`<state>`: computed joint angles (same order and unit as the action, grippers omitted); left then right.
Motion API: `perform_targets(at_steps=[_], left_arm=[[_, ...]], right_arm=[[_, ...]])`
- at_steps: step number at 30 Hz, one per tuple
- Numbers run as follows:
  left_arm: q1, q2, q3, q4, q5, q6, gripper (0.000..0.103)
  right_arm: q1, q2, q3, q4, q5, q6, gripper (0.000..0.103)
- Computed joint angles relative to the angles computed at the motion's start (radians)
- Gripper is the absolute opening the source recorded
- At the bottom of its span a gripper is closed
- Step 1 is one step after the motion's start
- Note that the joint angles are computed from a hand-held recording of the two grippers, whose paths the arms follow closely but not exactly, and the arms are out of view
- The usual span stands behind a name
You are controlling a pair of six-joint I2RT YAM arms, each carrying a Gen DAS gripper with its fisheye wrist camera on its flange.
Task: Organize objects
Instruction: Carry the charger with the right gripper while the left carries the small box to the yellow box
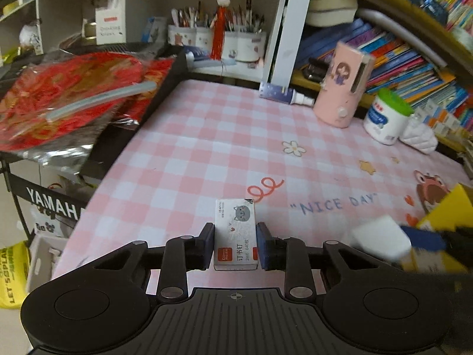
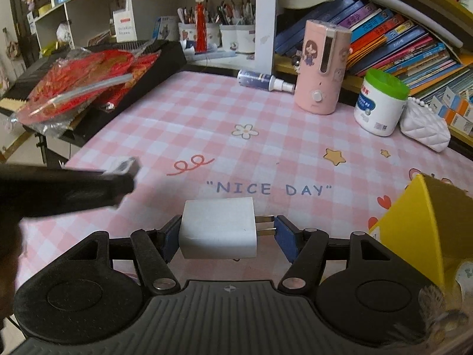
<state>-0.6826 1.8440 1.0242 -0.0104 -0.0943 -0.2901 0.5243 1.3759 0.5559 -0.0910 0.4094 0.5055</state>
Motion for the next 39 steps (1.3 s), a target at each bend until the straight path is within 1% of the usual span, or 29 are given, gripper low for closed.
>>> perform_targets(at_steps=[5, 9, 13, 18, 23, 28, 31, 39], left_arm=[[-0.015, -0.166, -0.155, 0.011, -0.009, 0.005, 0.028], [-0.023, -0.279, -0.241, 0.003, -0.008, -0.001, 0.028], [-0.034, -0.384, -0.320, -0.003, -0.013, -0.006, 0.028], [-0.056, -0.470, -0.398, -0.015, -0.009, -0.011, 0.028], [-0.075, -0.574, -0.475, -0.030, -0.008, -0.013, 0.028], [-0.099, -0.707, -0.563, -0.076, -0.011, -0.029, 0.028], [-0.117, -0.806, -0.609, -0.136, -0.010, -0.034, 0.028], [-0.205, -1.088, -0.693, -0.350, -0.056, -0.073, 0.028]], right_arm=[[0.053, -0.111, -0.032, -0.056, 0.042, 0.033, 0.063], [0.128, -0.191, -0.047, -0.137, 0.089, 0.081, 0.063], [0.231, -0.245, -0.049, -0.230, 0.154, 0.188, 0.063], [0.354, -0.253, -0.034, -0.333, 0.241, 0.347, 0.063], [0.495, -0.232, -0.007, -0.453, 0.313, 0.521, 0.063], [0.646, -0.176, 0.033, -0.579, 0.357, 0.724, 0.063], [0.741, -0.127, 0.065, -0.654, 0.370, 0.858, 0.063], [0.977, 0.018, 0.169, -0.829, 0.375, 1.179, 0.063]])
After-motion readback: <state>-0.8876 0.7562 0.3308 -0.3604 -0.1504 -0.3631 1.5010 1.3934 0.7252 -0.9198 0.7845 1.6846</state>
